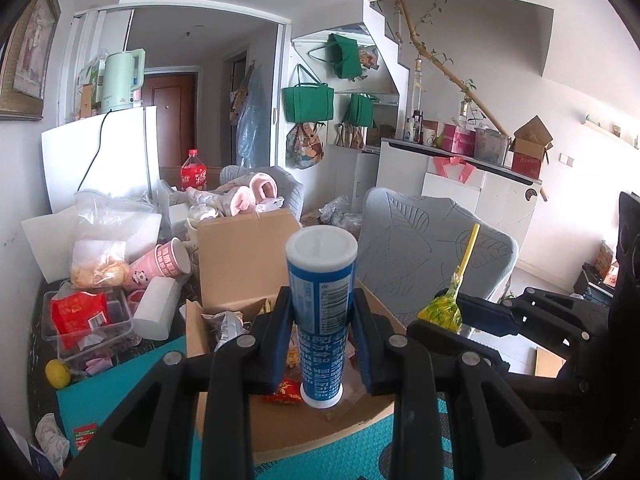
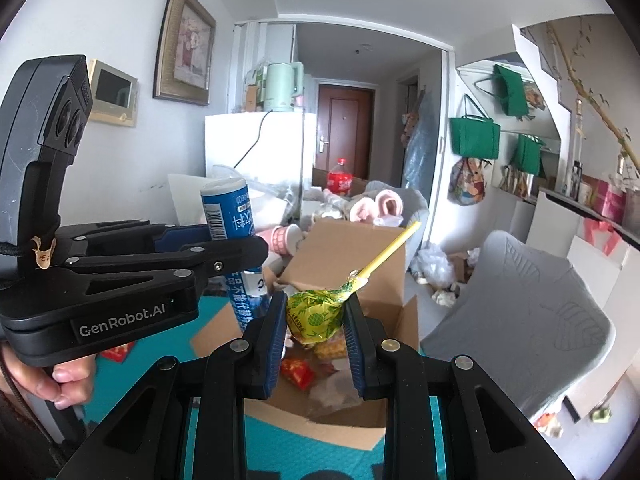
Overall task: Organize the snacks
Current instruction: 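Carry the tube and lollipop over the open box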
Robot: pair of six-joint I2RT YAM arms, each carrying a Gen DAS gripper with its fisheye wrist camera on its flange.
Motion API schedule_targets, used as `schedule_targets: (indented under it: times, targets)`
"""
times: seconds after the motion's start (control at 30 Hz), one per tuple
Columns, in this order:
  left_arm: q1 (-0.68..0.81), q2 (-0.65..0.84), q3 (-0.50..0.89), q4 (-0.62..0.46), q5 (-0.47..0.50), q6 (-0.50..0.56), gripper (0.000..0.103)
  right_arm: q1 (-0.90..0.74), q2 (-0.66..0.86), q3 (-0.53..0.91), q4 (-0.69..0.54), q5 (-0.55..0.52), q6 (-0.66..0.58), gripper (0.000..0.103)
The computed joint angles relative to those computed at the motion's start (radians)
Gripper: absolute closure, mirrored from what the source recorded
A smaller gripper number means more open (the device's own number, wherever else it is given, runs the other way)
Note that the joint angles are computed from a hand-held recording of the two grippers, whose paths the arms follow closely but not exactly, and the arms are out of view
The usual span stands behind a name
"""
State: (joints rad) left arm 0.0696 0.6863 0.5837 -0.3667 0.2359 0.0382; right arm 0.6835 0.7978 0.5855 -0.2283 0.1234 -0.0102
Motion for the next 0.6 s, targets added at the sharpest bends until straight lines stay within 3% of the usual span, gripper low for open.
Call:
schedule_targets:
  times: [0.33, 0.6]
  targets:
    - [-0.008, 0.335, -0.057, 0.255, -0.002, -0.002, 0.075, -0.165, 0.305, -0.026, 0.222, -0.187, -0.040, 0.076]
    - [-0.007, 0.514, -0.080, 0.334, -0.005, -0.002, 0.075, -0.230, 0.504, -0.043, 0.329, -0.254, -0.061, 0.076]
